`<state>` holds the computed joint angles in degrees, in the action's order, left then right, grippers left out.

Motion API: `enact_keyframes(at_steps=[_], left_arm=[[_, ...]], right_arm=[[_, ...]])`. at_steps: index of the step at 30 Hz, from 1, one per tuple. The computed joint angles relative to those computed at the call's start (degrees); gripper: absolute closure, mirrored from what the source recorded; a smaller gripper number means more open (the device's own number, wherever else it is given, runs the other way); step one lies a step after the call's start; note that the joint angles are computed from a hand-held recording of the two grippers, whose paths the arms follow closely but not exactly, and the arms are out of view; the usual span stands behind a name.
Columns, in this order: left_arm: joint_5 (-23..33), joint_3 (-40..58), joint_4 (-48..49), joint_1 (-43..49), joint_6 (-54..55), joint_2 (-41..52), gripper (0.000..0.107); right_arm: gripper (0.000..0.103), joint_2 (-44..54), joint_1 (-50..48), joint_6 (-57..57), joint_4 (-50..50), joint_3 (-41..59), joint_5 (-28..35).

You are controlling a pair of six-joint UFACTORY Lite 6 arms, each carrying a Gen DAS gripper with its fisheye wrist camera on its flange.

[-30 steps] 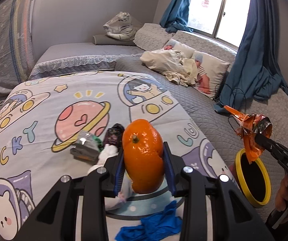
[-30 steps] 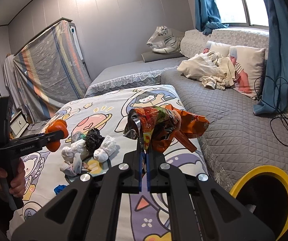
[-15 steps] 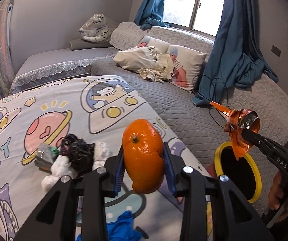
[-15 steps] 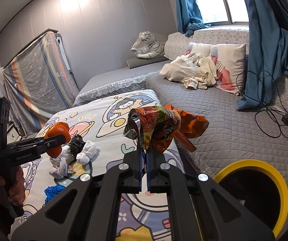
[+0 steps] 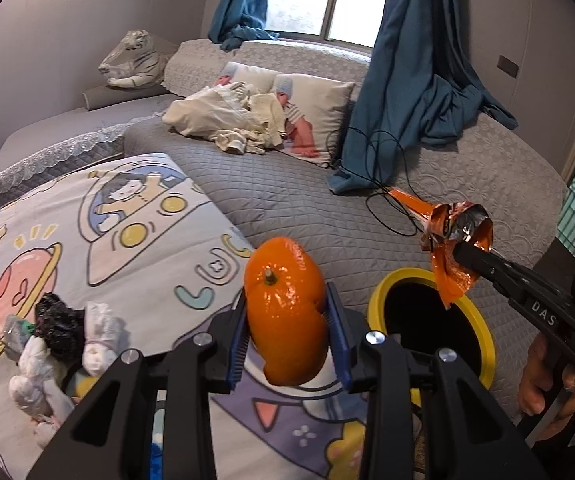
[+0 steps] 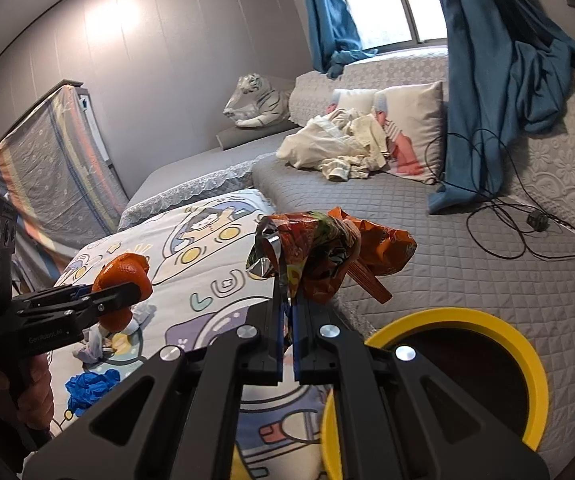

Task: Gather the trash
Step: 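Carry the orange and the snack bag over the yellow bin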

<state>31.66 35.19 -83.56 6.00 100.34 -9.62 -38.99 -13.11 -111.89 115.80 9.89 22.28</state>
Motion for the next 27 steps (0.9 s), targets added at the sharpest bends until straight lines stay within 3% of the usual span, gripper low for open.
enact_keyframes(at_steps=[6, 12, 27], left_arm=[[-4.1, -0.3, -3.0, -8.9, -0.5, 0.1, 0.074], [-7.5, 0.5, -8.6, -17.0, 1.9, 2.9, 0.074], [-10.4, 6.2, -22.0, -30.7, 10.0, 15.3, 0.074]], right_arm=[[0.101, 0.8, -13.1, 3.8, -9.4, -1.0, 7.6], [0.101, 5.8, -24.1, 0.6, -12.3, -0.5, 14.2], [0.101, 24.8, -39.8, -11.1, -12.1, 3.3, 23.4]])
